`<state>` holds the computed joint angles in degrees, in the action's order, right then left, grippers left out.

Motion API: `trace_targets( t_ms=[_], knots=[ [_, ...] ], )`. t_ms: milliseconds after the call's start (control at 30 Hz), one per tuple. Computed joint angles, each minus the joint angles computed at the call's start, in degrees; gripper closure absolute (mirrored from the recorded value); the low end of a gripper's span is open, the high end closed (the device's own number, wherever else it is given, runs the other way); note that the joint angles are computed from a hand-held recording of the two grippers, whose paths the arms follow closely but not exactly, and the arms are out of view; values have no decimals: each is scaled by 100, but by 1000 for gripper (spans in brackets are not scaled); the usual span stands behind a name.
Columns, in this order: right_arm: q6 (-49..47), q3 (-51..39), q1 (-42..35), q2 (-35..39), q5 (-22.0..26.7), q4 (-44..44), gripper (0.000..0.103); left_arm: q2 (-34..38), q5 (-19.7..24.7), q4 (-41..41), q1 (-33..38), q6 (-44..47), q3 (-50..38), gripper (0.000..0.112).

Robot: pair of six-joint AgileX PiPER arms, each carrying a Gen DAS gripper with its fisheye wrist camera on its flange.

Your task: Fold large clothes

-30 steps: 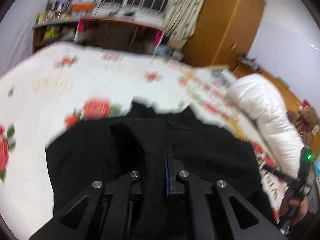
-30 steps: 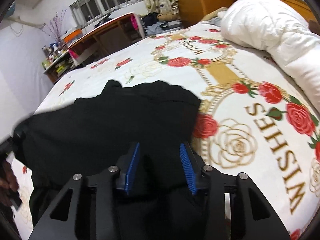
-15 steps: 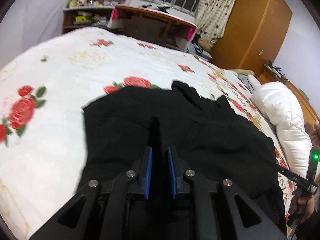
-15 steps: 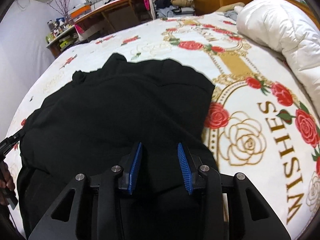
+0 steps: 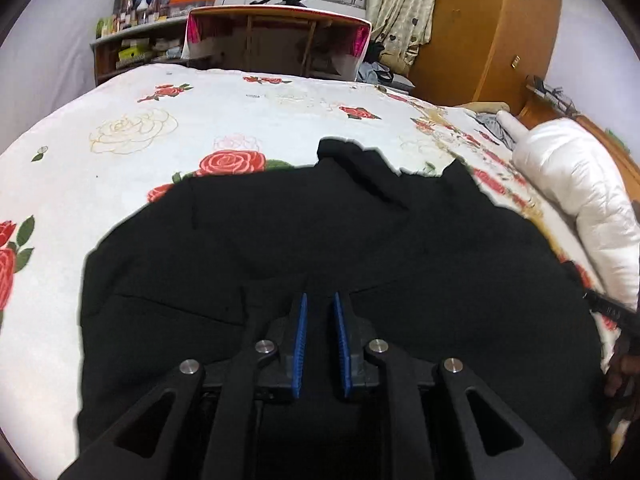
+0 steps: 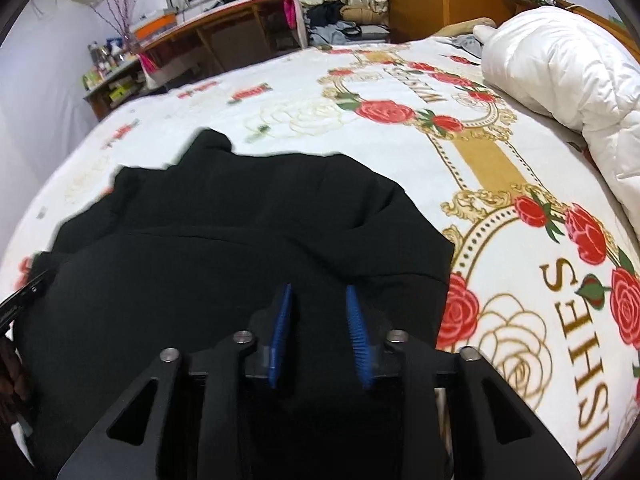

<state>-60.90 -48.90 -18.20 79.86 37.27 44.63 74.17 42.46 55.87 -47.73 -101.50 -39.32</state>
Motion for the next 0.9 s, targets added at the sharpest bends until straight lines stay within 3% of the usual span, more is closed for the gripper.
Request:
trace_targets(
  t_ms=[100, 167, 267, 333, 400, 500, 567, 633, 733, 900],
  knots=[
    [-454, 178, 16, 141, -261, 424, 78, 295, 179, 513, -243, -532, 58, 96],
    [-801, 296, -12, 160, -373, 702, 78, 279, -109, 615, -43, -710, 166, 96],
    [-403, 138, -45, 127, -186, 355, 79, 202, -92, 242, 55, -269, 39, 97],
    [42, 54, -64, -170, 15, -46, 79, 9, 312, -158, -146, 99, -133, 97],
    [-212, 120, -384, -572, 485, 154, 79, -385, 859, -302, -622, 13, -183, 97],
    [-926, 493, -1170, -1395, 1472, 543, 78, -797, 2125, -109, -2043, -691, -217, 97],
    [-1209, 744, -1483, -1710, 1904, 616, 78, -808, 2508, -130, -2660, -1012, -207, 97],
    [-1276, 1039, -1421, -1849, 1942, 439, 78, -614, 2419, -345, -2771, -1059, -112, 97],
    [-1134, 1377, -958, -1619, 1304, 162, 78, -577, 1850, -455, -2513, -1388, 284, 97],
    [-1050, 1353, -636, -1403, 948, -19, 77, -438, 1802, -635, -2274, -1096, 107, 97]
  ],
)
